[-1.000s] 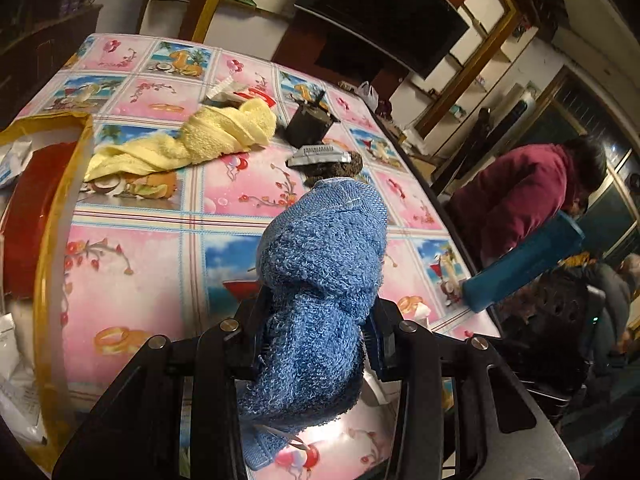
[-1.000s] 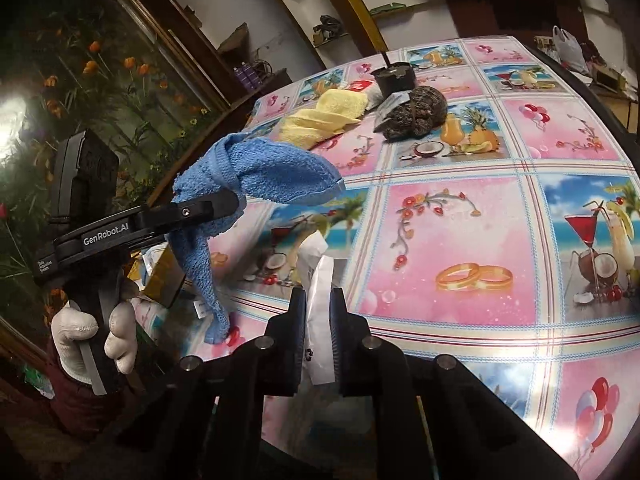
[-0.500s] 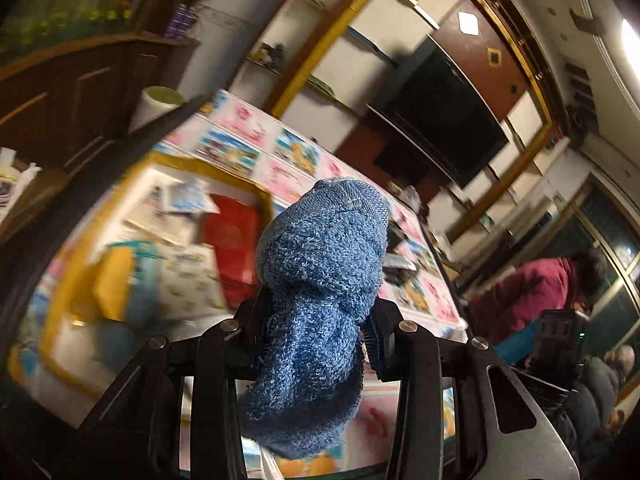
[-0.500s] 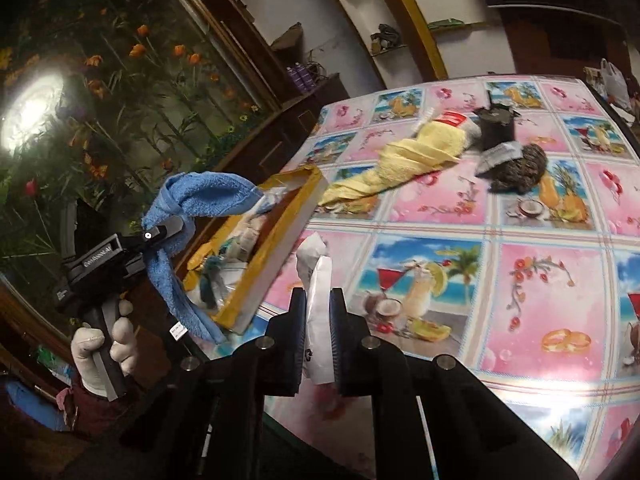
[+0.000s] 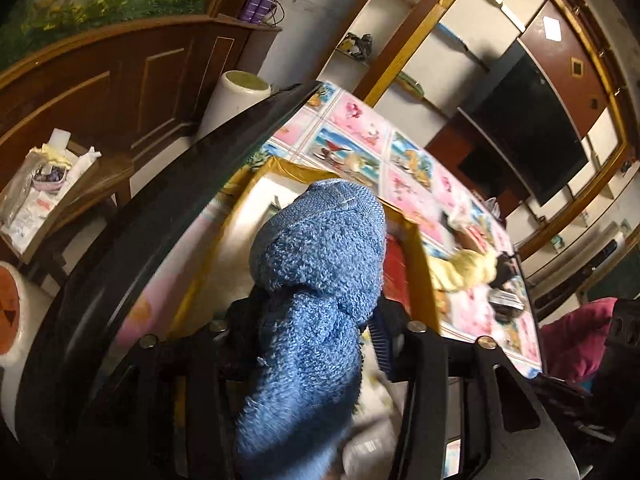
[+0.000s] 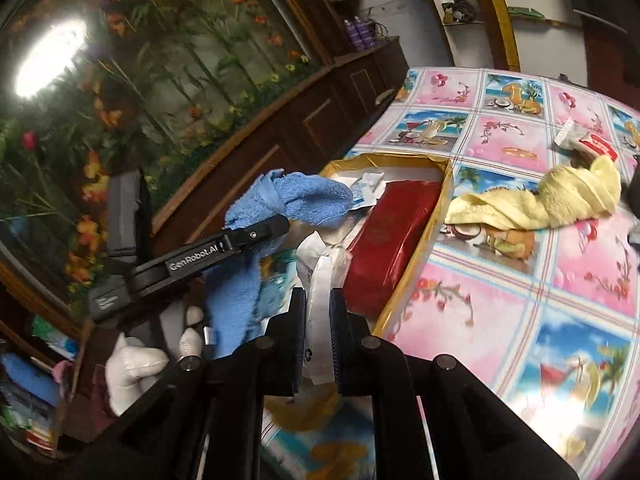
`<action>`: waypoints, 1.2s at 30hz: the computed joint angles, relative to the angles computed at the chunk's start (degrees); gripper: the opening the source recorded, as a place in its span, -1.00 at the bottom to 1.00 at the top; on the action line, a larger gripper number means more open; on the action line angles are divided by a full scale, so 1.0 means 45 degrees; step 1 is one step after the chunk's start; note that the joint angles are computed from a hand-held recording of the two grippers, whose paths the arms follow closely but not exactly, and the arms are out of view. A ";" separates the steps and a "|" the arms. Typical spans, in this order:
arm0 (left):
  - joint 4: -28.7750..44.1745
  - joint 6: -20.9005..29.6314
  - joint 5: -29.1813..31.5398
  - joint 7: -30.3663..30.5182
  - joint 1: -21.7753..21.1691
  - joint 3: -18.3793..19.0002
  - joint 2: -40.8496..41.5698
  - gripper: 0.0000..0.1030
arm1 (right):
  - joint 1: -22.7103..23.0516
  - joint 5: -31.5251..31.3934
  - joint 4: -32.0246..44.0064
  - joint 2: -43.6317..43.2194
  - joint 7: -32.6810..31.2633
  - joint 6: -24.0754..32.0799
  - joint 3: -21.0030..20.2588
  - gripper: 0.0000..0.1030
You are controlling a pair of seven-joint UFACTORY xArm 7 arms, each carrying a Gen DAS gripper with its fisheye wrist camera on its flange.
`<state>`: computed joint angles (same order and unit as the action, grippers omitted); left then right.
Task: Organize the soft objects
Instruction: 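Carry the blue towel and white sachet into the box and open both tools, then move the left tool to the yellow towel and the right toward the fuzzy ball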
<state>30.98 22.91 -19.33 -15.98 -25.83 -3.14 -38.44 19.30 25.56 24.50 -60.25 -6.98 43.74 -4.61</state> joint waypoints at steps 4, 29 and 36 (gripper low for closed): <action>0.0252 -0.0036 -0.2354 0.1567 -0.1771 0.2234 0.0677 0.13 | -0.1113 -0.1449 0.0469 0.1765 0.0712 -0.0645 0.1442 -0.59; 0.0521 0.0676 -0.0357 -0.0642 -0.2845 -0.1328 -0.1075 0.58 | -0.6942 -0.6531 -0.1920 -0.6548 -0.0430 0.1391 -0.2155 0.53; 0.2775 0.1712 -0.1281 -0.0336 -0.3387 -0.1502 0.1129 0.58 | -0.7757 -0.5439 -0.0635 -0.2061 -0.1297 0.0714 -0.4733 0.53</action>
<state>43.46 30.61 -25.10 -17.49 -41.07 -9.90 -33.36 -15.61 1.09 21.64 -69.52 -12.82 46.95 -25.91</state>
